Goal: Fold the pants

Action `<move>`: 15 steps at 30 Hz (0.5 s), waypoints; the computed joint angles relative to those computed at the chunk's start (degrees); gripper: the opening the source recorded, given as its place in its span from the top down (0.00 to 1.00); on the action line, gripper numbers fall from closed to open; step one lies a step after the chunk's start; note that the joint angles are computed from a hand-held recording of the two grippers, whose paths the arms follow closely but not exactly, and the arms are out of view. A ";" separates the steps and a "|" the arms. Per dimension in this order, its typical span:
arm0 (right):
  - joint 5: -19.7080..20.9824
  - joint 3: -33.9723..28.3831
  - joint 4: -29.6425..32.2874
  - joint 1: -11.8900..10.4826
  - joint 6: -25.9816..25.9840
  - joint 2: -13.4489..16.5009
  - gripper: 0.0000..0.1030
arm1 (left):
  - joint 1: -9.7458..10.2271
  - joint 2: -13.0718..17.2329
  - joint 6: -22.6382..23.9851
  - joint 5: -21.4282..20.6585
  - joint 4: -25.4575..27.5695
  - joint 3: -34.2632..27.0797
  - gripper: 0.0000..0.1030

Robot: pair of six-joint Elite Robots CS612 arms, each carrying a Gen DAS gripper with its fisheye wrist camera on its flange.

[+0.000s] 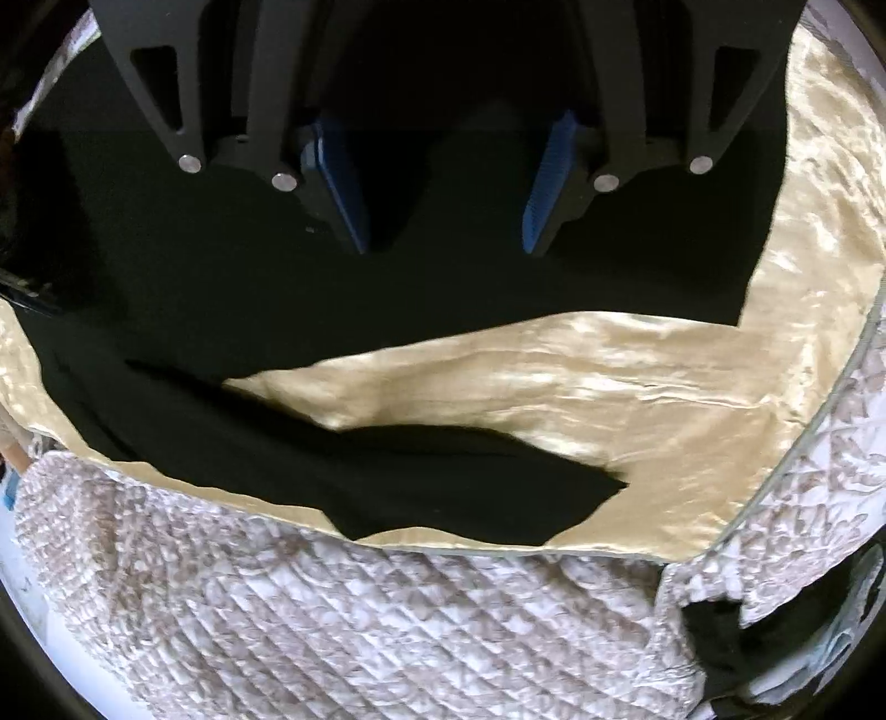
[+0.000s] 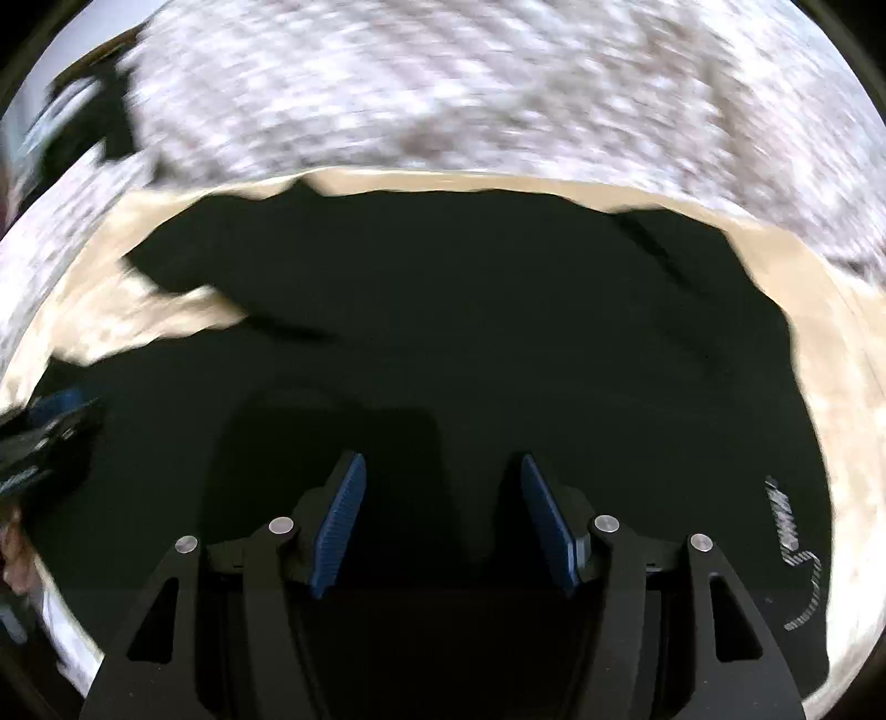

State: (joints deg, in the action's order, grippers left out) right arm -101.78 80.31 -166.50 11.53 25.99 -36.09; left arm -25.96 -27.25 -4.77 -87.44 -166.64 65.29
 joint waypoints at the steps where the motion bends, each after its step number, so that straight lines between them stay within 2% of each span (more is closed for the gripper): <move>1: 0.10 0.62 -0.39 -0.30 1.47 -0.26 0.43 | 0.12 0.10 -0.38 0.28 0.46 -0.32 0.40; 4: 1.40 2.21 -2.17 -1.10 4.25 -1.12 0.43 | 0.47 0.49 -1.65 0.87 2.99 -1.97 0.40; 6: -0.81 2.06 -0.90 -0.98 3.81 -1.54 0.43 | 0.83 0.74 -2.19 -0.17 4.41 -3.39 0.40; 10: 1.01 1.90 -2.57 -2.16 3.19 -2.23 0.42 | 1.09 1.77 -0.95 -2.01 4.96 -7.30 0.39; 13: 1.13 0.10 -3.39 -3.16 0.40 -1.86 0.38 | 1.17 4.66 1.03 -3.35 7.25 -14.24 0.37; 15: 2.51 -2.32 -2.54 -4.35 -0.73 -0.85 0.37 | 1.23 7.71 2.13 -4.54 11.49 -21.22 0.37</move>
